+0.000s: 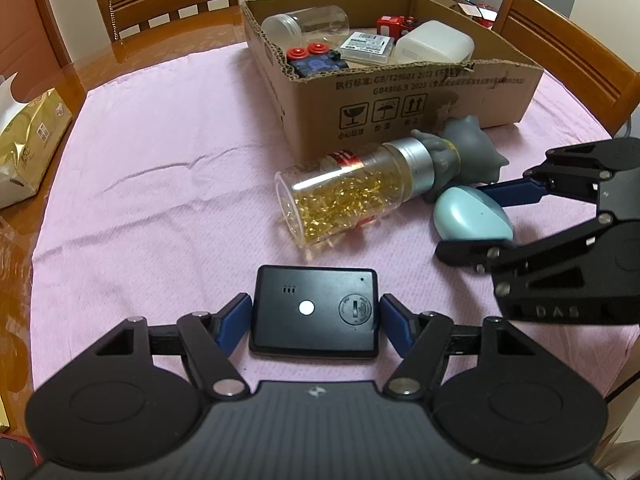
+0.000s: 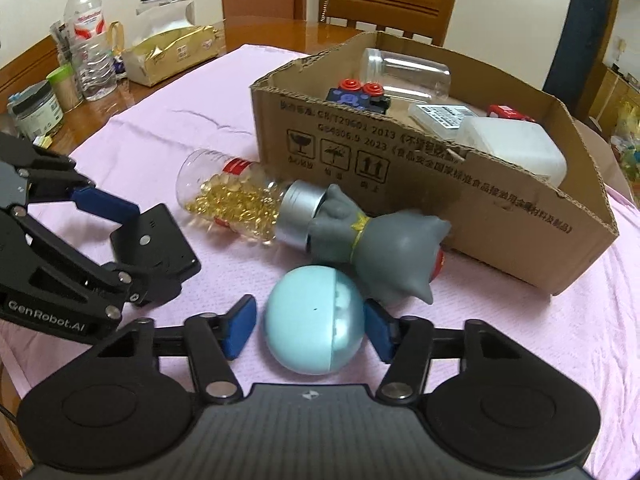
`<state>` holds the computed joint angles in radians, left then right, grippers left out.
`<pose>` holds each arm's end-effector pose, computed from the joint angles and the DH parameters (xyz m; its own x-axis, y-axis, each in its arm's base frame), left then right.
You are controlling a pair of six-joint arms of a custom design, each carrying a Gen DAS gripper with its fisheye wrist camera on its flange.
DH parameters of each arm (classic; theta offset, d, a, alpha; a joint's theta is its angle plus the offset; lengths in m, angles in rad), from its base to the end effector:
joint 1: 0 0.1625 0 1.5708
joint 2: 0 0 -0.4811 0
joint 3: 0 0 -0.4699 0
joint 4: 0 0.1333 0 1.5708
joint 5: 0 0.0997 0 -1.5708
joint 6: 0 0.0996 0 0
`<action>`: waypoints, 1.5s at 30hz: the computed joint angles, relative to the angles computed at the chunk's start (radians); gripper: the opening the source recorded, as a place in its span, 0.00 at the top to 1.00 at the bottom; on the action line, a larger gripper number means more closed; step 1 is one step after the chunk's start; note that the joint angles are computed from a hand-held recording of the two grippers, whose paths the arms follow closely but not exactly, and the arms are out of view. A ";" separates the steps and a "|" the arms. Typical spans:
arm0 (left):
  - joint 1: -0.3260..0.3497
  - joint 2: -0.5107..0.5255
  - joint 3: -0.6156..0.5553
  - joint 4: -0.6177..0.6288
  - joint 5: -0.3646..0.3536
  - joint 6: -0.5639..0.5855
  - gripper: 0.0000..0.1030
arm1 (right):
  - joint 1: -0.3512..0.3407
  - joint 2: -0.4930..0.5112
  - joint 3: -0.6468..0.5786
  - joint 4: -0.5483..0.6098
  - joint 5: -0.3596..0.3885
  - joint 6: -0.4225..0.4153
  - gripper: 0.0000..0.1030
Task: Organize rigid objects
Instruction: 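Grasp the black square device with the left tool while the right tool grasps the light-blue round case, then carry the black device and blue case into the cardboard box and open both tools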
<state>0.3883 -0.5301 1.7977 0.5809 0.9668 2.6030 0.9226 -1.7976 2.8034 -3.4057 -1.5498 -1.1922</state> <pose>-0.3326 -0.3412 -0.0942 -0.6004 0.5178 -0.6095 0.6782 0.7335 -0.0448 -0.0636 -0.3083 0.2406 -0.6770 -0.2818 0.6799 -0.5985 0.7485 -0.2857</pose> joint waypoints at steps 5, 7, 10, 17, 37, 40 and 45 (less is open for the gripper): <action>-0.004 0.006 -0.004 0.010 -0.007 -0.015 0.33 | -0.010 -0.012 0.004 0.001 0.003 0.005 0.44; -0.005 0.007 -0.006 0.014 -0.006 -0.023 0.33 | -0.015 -0.029 0.008 0.014 -0.003 0.007 0.44; -0.006 0.007 -0.006 0.015 -0.008 -0.023 0.32 | -0.029 -0.064 0.014 0.046 -0.005 0.006 0.44; -0.002 0.011 -0.017 0.027 -0.004 0.006 0.31 | -0.007 -0.040 0.012 0.016 -0.032 0.037 0.42; 0.009 -0.002 -0.052 0.081 0.071 0.087 0.33 | 0.017 -0.127 -0.007 0.157 -0.094 0.015 0.44; 0.003 -0.014 -0.059 0.095 0.081 0.113 0.33 | 0.011 -0.157 -0.009 0.184 -0.098 -0.020 0.44; -0.009 -0.038 -0.085 0.130 0.107 0.154 0.33 | 0.001 -0.242 -0.027 0.290 -0.093 -0.053 0.44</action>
